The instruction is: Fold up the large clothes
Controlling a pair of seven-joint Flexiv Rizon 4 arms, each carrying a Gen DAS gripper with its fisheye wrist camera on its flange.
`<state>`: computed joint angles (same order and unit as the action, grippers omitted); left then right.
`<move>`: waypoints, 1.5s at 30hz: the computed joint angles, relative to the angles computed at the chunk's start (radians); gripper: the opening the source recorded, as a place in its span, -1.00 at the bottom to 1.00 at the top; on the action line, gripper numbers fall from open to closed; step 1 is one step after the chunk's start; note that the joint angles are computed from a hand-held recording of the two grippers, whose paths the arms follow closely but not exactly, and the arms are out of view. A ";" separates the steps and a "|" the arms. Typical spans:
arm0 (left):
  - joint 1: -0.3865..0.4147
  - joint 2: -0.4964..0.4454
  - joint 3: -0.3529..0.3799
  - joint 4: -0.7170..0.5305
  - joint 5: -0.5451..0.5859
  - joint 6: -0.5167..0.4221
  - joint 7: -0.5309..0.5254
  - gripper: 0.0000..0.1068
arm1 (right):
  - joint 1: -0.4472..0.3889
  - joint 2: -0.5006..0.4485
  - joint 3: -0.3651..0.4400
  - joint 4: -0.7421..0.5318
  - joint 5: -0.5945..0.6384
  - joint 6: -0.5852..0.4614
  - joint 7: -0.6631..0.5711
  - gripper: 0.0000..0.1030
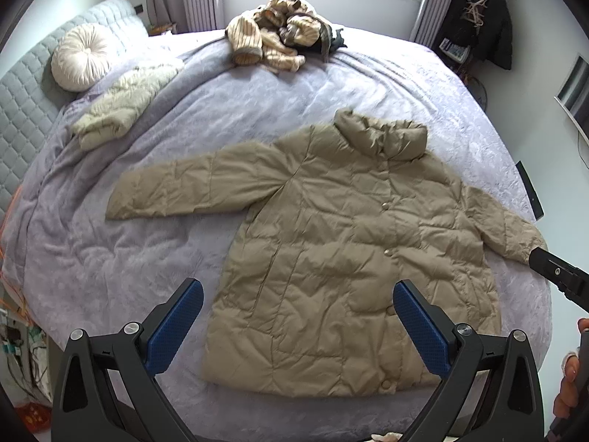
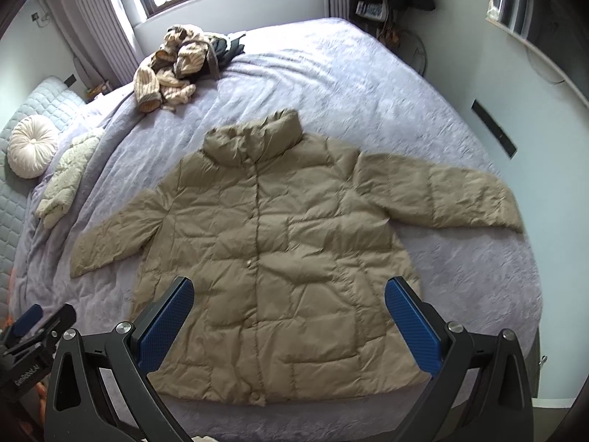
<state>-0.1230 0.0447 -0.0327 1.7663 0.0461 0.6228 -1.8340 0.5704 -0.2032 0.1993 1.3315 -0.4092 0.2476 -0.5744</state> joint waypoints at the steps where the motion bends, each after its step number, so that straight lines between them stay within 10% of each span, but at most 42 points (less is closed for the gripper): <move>1: 0.004 -0.002 0.006 0.007 -0.009 -0.002 0.006 0.93 | -0.006 -0.023 -0.006 -0.029 0.017 -0.006 -0.020 1.00; 13: 0.106 -0.084 0.084 0.176 -0.244 0.174 0.196 0.93 | 0.047 -0.205 -0.013 -0.193 0.148 -0.061 -0.088 1.00; 27: 0.338 -0.494 -0.062 0.169 -0.951 0.545 0.622 0.93 | 0.104 -0.503 -0.005 -0.435 0.314 -0.003 -0.214 1.00; 38: 0.396 -0.692 -0.073 -0.017 -0.963 0.693 0.532 0.90 | 0.119 -0.605 -0.039 -0.482 0.318 0.104 -0.256 1.00; 42: 0.439 -0.721 -0.099 -0.060 -0.928 0.671 0.533 -0.90 | 0.120 -0.671 -0.053 -0.573 0.304 0.114 -0.276 1.00; 45: 0.497 -0.702 -0.178 -0.048 -0.934 0.716 0.593 -0.90 | 0.123 -0.751 -0.063 -0.697 0.304 0.110 -0.284 1.00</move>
<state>0.3743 -0.6569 -0.2103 1.7181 -0.8878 1.3389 -1.2415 0.6934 -0.9538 0.1367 0.6343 -0.1049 0.3580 -0.8588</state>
